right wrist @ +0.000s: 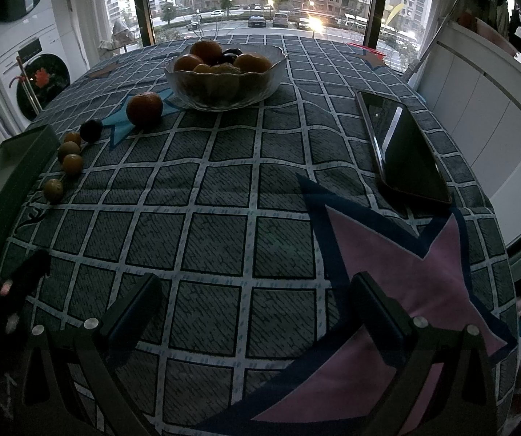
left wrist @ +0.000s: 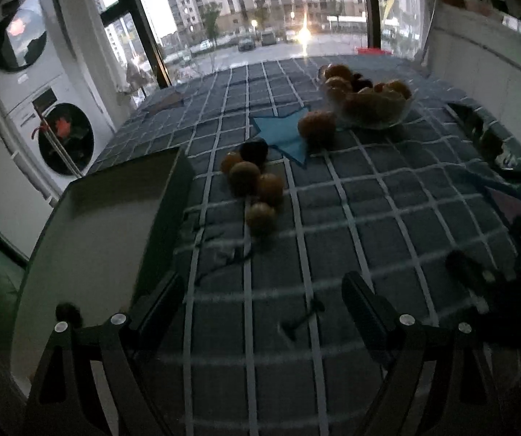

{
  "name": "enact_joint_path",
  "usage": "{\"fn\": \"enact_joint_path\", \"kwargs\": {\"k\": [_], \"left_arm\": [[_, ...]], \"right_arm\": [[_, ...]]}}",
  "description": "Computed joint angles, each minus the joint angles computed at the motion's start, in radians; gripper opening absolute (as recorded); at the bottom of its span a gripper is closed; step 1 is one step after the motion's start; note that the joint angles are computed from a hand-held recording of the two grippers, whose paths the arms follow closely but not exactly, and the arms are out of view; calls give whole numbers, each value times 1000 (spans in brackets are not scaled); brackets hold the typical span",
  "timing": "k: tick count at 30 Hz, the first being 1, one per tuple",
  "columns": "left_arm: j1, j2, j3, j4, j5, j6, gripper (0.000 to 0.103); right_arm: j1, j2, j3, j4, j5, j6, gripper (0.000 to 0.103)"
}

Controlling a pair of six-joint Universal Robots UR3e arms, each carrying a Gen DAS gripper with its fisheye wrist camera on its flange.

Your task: Organize fruits

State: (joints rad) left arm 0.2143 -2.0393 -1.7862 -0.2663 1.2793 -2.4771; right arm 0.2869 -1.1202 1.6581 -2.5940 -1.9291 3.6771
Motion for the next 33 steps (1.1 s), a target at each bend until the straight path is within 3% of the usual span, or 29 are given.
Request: {"fn": "enact_joint_path", "kwargs": {"k": [3,5,7,9,13,15,21,25,33], "left_arm": [[-31,-90,162,-105,25,-78,86],[-41,-135,254,-186,38,-106,71],[-41,-156,298,-219,30,-133,70],[-44,-174,335,-243,32,-152,62],[-35,-190,389,-322,-14,-160,32],[-34,-186,379,-317,-24,-151,24],[30,-105,290,-338,-116,-125,24],[125,9,178,-338,-228,-74,24],[275,105,100,-364,-301,-36,24]], "right_arm": [[0,0,-1,0,0,0,103],[0,1,-1,0,0,0,103],[-1,3,-3,0,0,-1,103],[0,0,0,0,0,0,103],[-1,3,-2,0,0,-1,103],[-1,1,-1,-1,0,-2,103],[-7,14,-51,67,23,-1,103],[-46,21,-89,23,165,-56,103],[12,348,-665,231,206,-180,103]]}}
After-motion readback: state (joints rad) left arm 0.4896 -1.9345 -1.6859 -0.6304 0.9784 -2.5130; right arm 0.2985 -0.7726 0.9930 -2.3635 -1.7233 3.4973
